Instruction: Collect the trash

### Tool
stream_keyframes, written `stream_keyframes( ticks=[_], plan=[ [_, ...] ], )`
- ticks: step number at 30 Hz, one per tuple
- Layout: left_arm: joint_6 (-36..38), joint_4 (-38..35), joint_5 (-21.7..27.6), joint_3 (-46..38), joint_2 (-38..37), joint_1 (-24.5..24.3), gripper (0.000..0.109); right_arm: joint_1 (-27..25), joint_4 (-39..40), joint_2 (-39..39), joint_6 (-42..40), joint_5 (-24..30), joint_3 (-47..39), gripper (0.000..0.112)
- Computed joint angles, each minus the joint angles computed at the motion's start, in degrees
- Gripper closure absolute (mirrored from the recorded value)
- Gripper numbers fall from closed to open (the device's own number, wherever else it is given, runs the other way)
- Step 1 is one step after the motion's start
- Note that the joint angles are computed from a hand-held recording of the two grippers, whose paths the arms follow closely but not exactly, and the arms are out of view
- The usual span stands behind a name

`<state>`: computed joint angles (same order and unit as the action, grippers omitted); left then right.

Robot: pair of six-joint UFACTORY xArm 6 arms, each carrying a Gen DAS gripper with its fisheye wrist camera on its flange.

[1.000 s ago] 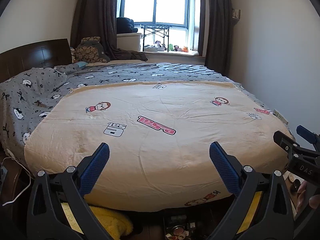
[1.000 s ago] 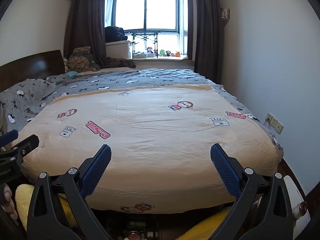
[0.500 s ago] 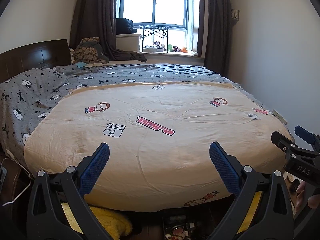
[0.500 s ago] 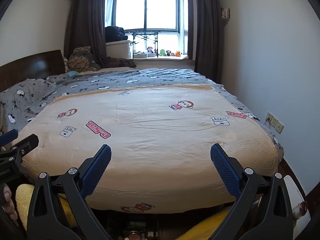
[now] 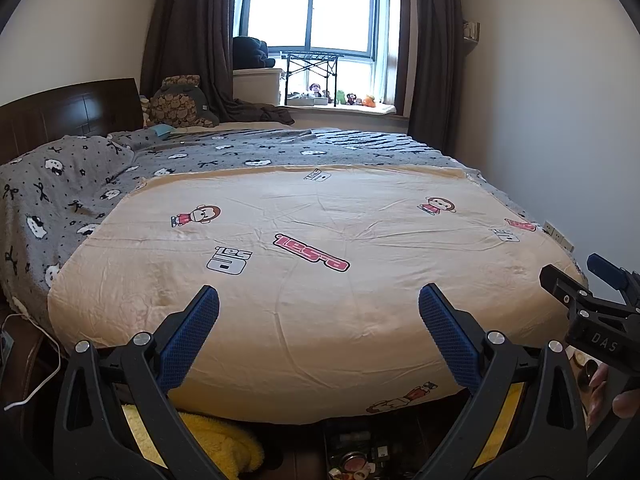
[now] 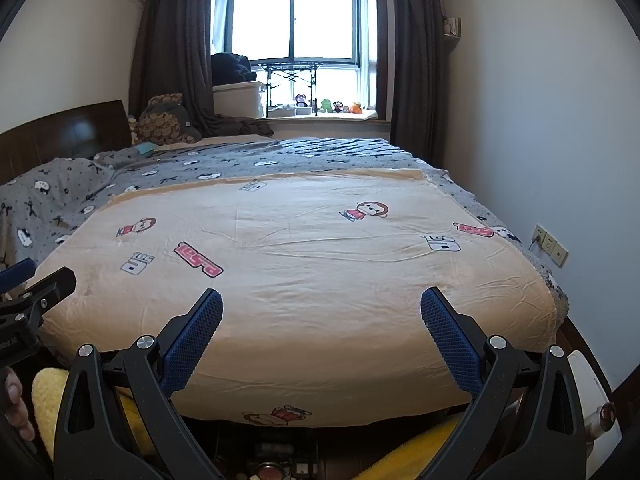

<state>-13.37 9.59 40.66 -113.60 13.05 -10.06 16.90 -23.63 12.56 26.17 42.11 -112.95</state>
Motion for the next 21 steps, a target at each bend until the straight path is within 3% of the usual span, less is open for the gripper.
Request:
stream_keyframes(
  ticks=[21],
  plan=[
    [-0.8, 1.0, -0.3, 0.2, -0.1, -0.2, 0.014, 0.1, 0.1, 0.4, 0.1, 0.1, -0.6, 0.013]
  ],
)
